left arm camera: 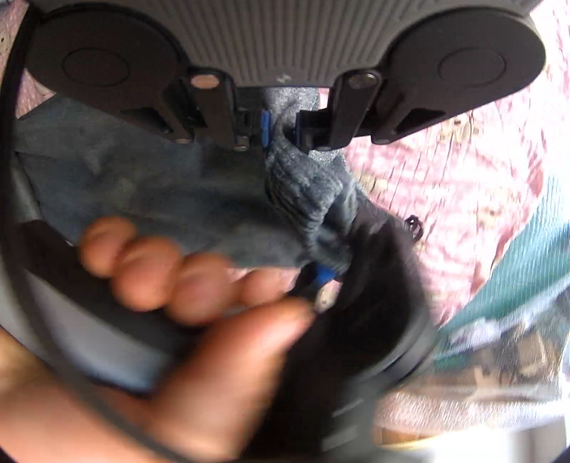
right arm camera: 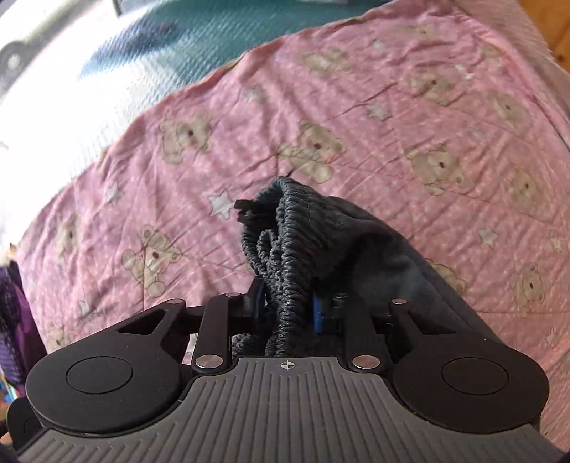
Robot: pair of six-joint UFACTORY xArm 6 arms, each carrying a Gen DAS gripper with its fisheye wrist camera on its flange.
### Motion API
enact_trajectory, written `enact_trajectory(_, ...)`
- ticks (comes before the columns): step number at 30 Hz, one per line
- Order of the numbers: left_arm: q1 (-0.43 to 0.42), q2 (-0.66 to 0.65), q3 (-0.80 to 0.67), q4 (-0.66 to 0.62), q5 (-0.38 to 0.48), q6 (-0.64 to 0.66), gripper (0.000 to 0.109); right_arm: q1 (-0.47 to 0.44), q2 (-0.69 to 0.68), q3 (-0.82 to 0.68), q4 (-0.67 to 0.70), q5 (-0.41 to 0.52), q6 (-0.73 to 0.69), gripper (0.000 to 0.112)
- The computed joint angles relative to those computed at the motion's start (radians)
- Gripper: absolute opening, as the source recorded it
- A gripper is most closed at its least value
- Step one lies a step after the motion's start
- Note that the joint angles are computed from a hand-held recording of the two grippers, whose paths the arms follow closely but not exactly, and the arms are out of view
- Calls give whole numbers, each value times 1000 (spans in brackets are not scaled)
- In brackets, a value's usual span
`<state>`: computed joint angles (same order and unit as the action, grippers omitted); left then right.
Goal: Fold clothes
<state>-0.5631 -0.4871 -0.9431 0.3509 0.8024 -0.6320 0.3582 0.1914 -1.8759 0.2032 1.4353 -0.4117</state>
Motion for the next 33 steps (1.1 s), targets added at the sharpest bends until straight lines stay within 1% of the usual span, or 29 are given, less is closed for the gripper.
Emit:
enact_trajectory(2,-21,-4,-7,-6,-47,37,12,-99,-80,63,103,-39,25,20)
enact_trajectory(4,-46,-1,-12,-80,-126,122,15,-228,-160,138,204,-57,55,20)
enact_trajectory(5,-59,3,-12,-137,-167,176,21,-299,-196,187,247,-62,74,20)
enact_trajectory(6,-71,9,-8,-221,-208,246,22,-370,-231,253,272,-75,87,20)
enact_trajectory(7,-84,18,-7,-305,-227,320,27,-441,-254,305,295,-83,100,20)
enact_trajectory(8,-96,31,-13,-384,-225,395,30,-510,-270,354,317,-90,112,20)
enact_trajectory(9,-104,44,-19,-446,-215,452,30,-567,-287,426,336,-106,118,20)
enact_trajectory(10,-105,57,-25,-475,-197,474,30,-607,-299,488,344,-123,122,20)
enact_trajectory(12,-89,83,-42,-515,-160,487,30,-673,-318,598,390,-155,104,26)
enact_trajectory(15,-37,126,-81,-500,-130,434,29,-729,-373,711,516,-223,69,35)
enact_trajectory(17,1,157,-113,-470,-128,355,28,-736,-418,756,532,-270,50,40)
enact_trajectory(18,19,171,-127,-464,-132,316,29,-740,-442,778,543,-283,32,41)
enact_trajectory(19,40,187,-141,-479,-137,296,33,-743,-465,796,545,-294,17,31)
enact_trajectory(20,67,212,-160,-523,-138,311,41,-744,-480,806,515,-305,12,31)
enact_trajectory(22,107,302,-239,-620,-116,352,45,-733,-508,838,447,-368,4,29)
enact_trajectory(23,126,353,-283,-680,-102,392,47,-728,-523,851,405,-407,20,35)
enact_trajectory(24,138,394,-317,-724,-88,418,48,-717,-541,856,352,-445,41,38)
enact_trajectory(25,142,418,-335,-747,-79,427,48,-707,-559,862,297,-482,65,38)
enact_trajectory(26,147,442,-352,-769,-69,436,52,-695,-581,869,245,-519,80,39)
enact_trajectory(27,151,467,-371,-791,-59,444,55,-674,-619,883,210,-562,63,40)
enact_trajectory(28,155,492,-390,-812,-48,452,56,-653,-655,896,200,-594,25,41)
enact_trajectory(30,164,535,-422,-853,-30,463,56,-588,-719,911,270,-584,-123,49)
enact_trajectory(31,168,543,-421,-873,-35,464,56,-552,-746,918,303,-567,-198,60)
enact_trajectory(32,174,550,-415,-911,-45,479,56,-505,-772,936,324,-524,-272,71)
enact_trajectory(33,182,560,-408,-972,-54,522,56,-455,-791,950,339,-481,-338,74)
